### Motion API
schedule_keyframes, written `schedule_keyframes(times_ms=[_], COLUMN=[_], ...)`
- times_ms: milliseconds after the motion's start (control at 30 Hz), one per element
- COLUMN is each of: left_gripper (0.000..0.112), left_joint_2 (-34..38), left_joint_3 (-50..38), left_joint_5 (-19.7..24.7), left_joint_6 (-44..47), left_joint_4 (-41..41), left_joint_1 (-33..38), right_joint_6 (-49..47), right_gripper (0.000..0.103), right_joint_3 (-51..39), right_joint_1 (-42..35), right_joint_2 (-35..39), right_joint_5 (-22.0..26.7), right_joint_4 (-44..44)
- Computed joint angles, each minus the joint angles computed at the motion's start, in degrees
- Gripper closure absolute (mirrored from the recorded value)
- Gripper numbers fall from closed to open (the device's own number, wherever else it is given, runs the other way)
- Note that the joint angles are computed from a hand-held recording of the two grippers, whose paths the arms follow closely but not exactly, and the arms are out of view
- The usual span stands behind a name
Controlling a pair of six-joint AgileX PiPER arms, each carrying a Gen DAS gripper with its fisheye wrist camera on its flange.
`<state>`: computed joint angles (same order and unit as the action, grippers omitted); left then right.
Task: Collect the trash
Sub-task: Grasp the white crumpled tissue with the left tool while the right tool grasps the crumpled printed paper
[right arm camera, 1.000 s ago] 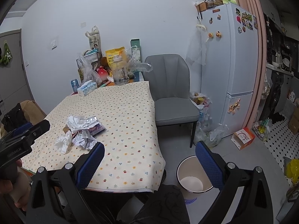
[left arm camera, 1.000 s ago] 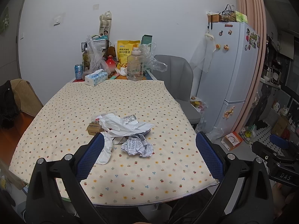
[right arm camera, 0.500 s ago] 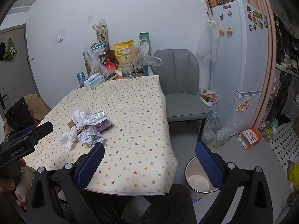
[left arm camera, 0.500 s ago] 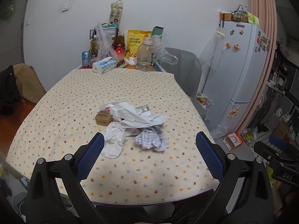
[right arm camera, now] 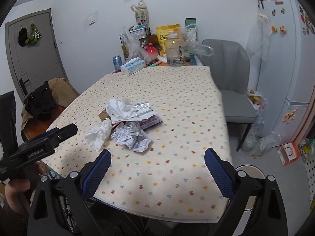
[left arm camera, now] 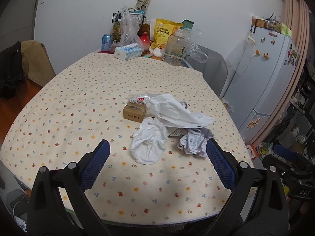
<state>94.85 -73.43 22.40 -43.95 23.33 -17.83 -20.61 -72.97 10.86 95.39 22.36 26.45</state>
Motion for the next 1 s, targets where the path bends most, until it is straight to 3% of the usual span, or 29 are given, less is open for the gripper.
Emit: schedule_keyframes(times_ms=[400, 667, 767, 800, 833, 867, 900, 1000], left_gripper=[0.018, 0.019, 0.043, 0.057, 0.077, 0.086, 0.093, 0.098], left_joint_2=[10.73, 17.69, 20.03, 20.28, 20.10, 20.03, 19.76, 16.70], left_joint_3=[-7.66, -15.68, -18.71, -19.02, -18.97, -19.06, -18.92, -15.47], left_joint_5=[1.15, 6.62, 9.46, 9.92, 10.08, 10.43, 10.59, 8.67], left_joint_6=[13.71, 14.34, 16.48, 16.33, 15.47, 16.29, 17.49, 14.28], left_joint_4=[-14.02, -13.55, -16.12, -16.21, -15.14, -16.36, -18.18, -14.65], left_joint_1=[4.59, 3.55, 3.86, 3.88, 3.85, 4.18, 4.71, 4.83], right_joint_6=[-4.99, -4.64, -4.06, -4.11, -4.18, -4.10, -4.13, -4.55], right_gripper=[0.019, 0.020, 0.022, 0.023, 0.025, 0.027, 0.028, 0.036], right_joint_3=[-8.26, -11.59, -13.51, -14.44, -15.06, -15.81, -16.83, -19.59], right_joint_1=[0.58, -0.25, -0.27, -0.26, -0.12, 0.10, 0.40, 1.19], right_joint_2=[8.32, 11.00, 12.56, 13.24, 13.68, 14.12, 14.70, 16.31], right_joint_5=[4.30, 6.64, 7.77, 8.51, 9.01, 9.54, 10.12, 11.40], right_joint_4=[4.76, 5.06, 4.84, 5.04, 5.14, 4.95, 4.71, 4.94])
